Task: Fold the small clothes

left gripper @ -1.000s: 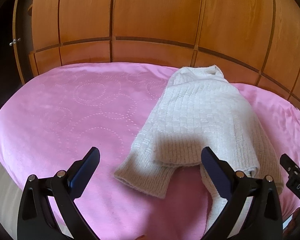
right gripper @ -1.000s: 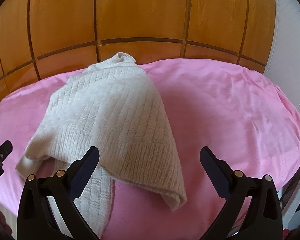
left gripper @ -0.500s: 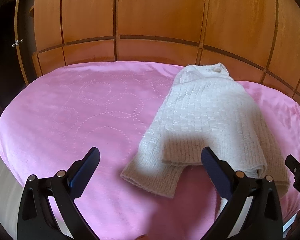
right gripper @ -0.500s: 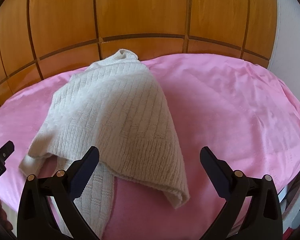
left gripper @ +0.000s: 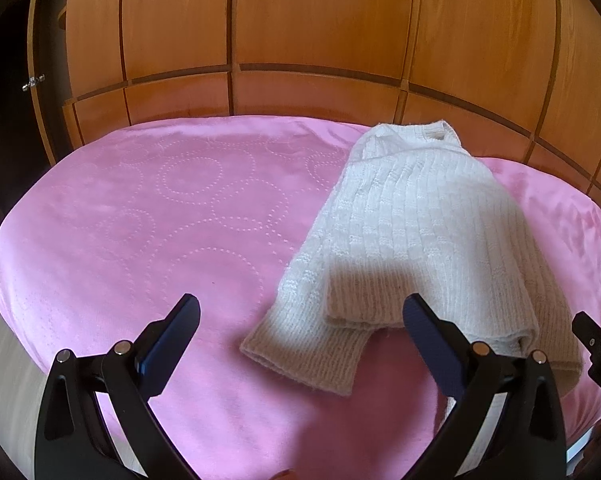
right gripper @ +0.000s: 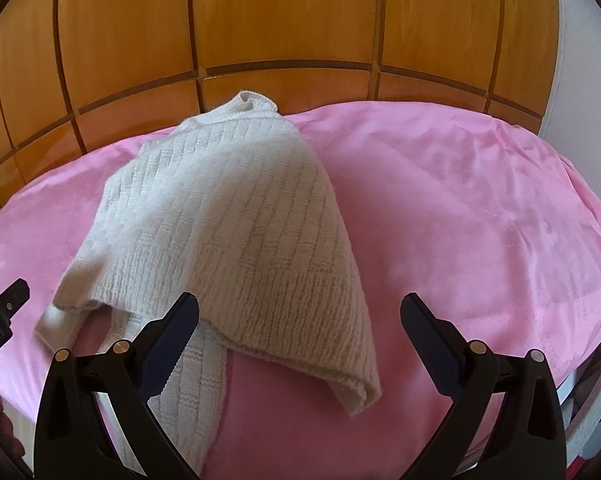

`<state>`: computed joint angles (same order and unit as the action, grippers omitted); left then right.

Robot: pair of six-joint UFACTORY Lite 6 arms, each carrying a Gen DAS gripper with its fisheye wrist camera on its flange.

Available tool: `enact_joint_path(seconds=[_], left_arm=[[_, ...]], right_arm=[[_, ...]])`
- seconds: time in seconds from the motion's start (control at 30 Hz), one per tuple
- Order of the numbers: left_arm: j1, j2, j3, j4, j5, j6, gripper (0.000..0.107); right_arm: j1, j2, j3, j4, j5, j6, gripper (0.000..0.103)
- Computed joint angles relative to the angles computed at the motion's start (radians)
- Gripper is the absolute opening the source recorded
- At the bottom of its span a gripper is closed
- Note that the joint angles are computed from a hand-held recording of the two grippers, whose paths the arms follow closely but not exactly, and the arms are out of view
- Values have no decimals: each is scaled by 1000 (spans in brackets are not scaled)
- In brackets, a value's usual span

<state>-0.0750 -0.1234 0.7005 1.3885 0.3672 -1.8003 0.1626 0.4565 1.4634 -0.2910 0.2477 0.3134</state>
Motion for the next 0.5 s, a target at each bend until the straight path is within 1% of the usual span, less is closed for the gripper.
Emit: enact_joint_path(seconds=[0.23,0.5], left_arm=[[-2,-5,-9,19,-3,-20,101],[3,-10,-11,0,-8,5,101]], right_arm=[[0,-9,-11,30,-7,-31,100],[-2,-5,0,77,0,-74,100]])
